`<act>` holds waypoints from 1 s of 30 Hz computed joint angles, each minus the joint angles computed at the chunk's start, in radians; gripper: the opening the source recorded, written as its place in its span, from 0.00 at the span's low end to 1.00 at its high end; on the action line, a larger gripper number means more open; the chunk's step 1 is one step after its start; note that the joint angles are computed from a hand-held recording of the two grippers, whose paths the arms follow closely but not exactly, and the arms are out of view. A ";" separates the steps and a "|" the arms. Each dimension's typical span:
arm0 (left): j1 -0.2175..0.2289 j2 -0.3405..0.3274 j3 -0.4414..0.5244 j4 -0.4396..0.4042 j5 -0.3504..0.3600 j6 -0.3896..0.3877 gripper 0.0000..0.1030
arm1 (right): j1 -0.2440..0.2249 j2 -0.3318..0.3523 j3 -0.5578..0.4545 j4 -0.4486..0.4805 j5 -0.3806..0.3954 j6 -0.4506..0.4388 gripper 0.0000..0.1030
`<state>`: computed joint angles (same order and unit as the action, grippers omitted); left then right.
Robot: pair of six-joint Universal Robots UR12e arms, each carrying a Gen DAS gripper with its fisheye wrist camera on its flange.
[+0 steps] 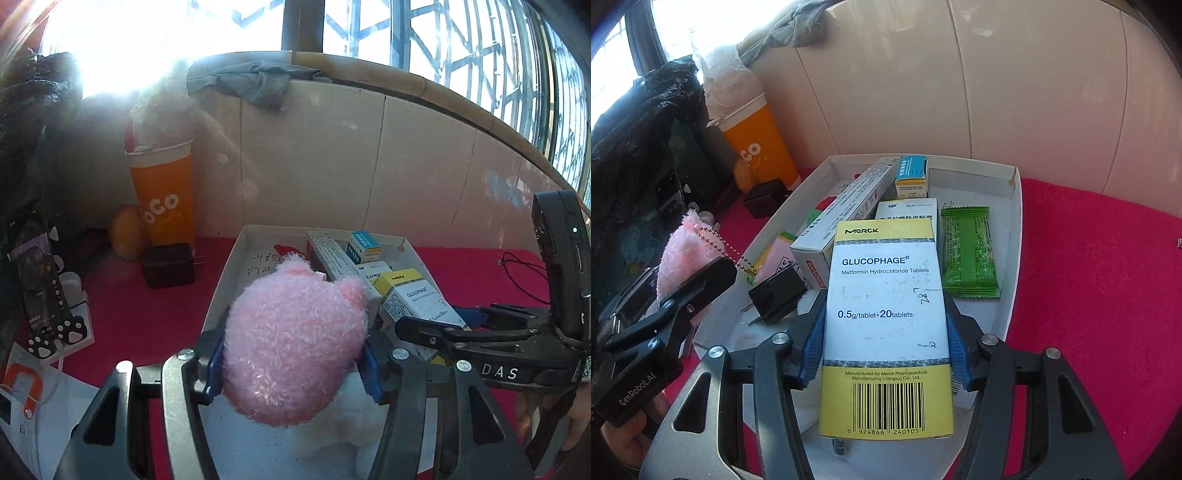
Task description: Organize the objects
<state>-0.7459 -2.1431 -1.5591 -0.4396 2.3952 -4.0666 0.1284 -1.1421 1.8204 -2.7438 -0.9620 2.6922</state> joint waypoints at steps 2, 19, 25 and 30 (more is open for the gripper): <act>0.010 -0.003 0.006 0.003 -0.010 0.003 0.57 | 0.003 0.004 -0.003 -0.020 -0.002 0.014 0.55; 0.034 -0.015 0.025 0.034 -0.009 -0.042 1.00 | -0.014 -0.032 0.093 -0.253 -0.010 0.010 1.00; 0.005 0.003 0.007 0.030 0.067 -0.088 1.00 | -0.042 -0.065 0.150 -0.357 0.004 0.036 1.00; -0.015 0.020 0.003 -0.023 0.081 -0.124 1.00 | -0.066 -0.087 0.185 -0.417 -0.002 0.073 1.00</act>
